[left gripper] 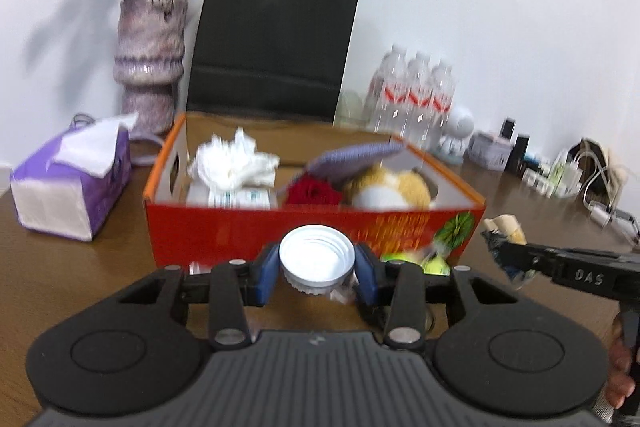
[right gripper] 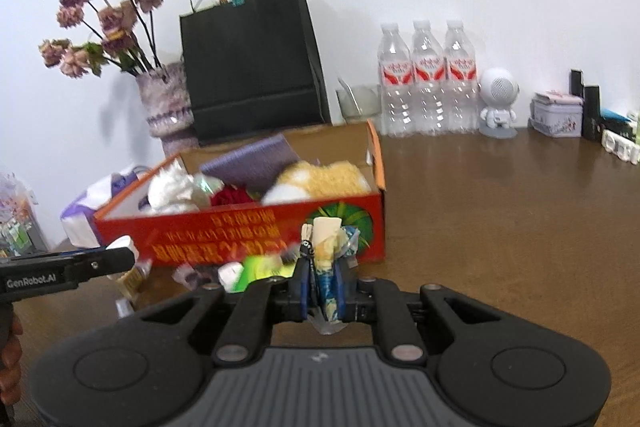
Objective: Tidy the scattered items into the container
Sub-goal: 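Carry the lid and snack pack over the box and open both grippers, then move the left gripper to the small wrapped snack bar and grasp it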
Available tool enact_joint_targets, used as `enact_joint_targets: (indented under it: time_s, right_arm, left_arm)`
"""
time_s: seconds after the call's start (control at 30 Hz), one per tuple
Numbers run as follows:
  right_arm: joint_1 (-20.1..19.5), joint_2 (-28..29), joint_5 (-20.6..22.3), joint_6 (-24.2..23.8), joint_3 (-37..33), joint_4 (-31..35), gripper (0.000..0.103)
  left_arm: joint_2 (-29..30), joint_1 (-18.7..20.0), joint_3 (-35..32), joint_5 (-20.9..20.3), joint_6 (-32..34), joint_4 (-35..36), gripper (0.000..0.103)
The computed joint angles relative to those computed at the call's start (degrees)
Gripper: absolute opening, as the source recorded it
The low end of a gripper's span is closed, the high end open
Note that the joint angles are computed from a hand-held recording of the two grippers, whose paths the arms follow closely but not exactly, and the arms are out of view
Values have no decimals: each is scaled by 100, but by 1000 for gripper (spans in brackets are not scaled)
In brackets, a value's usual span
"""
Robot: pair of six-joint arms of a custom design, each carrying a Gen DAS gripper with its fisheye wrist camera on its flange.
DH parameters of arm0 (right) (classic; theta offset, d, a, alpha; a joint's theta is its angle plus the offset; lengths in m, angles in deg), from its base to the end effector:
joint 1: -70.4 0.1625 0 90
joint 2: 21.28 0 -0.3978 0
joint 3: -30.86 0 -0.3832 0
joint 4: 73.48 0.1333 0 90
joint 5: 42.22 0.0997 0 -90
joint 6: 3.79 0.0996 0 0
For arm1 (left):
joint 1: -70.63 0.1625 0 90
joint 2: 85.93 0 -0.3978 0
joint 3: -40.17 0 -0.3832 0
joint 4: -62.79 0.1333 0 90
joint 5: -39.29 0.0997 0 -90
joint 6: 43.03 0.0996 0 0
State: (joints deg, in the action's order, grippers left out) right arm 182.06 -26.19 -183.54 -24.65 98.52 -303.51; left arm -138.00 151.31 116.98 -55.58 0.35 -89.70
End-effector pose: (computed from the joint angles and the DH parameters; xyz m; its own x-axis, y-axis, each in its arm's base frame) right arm 0.2932 -0.5878 -0.0606 -0.7765 0.3729 0.5080 -0.3829 0.3611 -0.8503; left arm 0.0046 -0.7427 0.2985 -0.6206 0.6905 -0.3717 0.7626 0.4210 -0.4911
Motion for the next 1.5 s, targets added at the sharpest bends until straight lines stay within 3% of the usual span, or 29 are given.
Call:
enact_joint_targets:
  time_s: [0.2,0.3,0.43,0.5,0.67,0.83,1.13,1.3,1.4,1.47,1.5]
  right_arm:
    - [22,14,325,-388,-484,185,12]
    - [-7,20,546,-365,-749,521,12]
    - [-81,104,731,-120,-1248,1278,12]
    - [-110,227,615,33,-1673,1787,12]
    - [-287,283,816,727,-2134,2744,12]
    - [-415,603,888,827,-2903,3496,12]
    - [-561,810,937,854,-3448,4195,13]
    - [-561,759,837,1008,-3401,4404,27]
    - [-515,799,624,963,-3485,4400,30]
    - [-496,759,523,987,-3431,4342,38]
    - [-485,746,448,989,-3423,4320,48]
  left_arm:
    - [192,-126,-429,-155,-133,-36,42]
    - [364,-194,-697,-164,-211,-91,42]
    - [696,-265,-1190,-73,-492,-41,42]
    - [859,-279,-1426,-40,-645,-1,42]
    - [1232,-306,-1952,111,-756,288,42]
    - [1631,-302,-2548,332,-746,749,42]
    - [2029,-276,-3075,620,-665,1199,42]
    - [1941,-316,-2830,768,-489,933,56]
    - [1915,-331,-2771,821,-480,827,72]
    - [1915,-332,-2810,850,-574,846,81]
    - [1911,-341,-2811,901,-621,817,84]
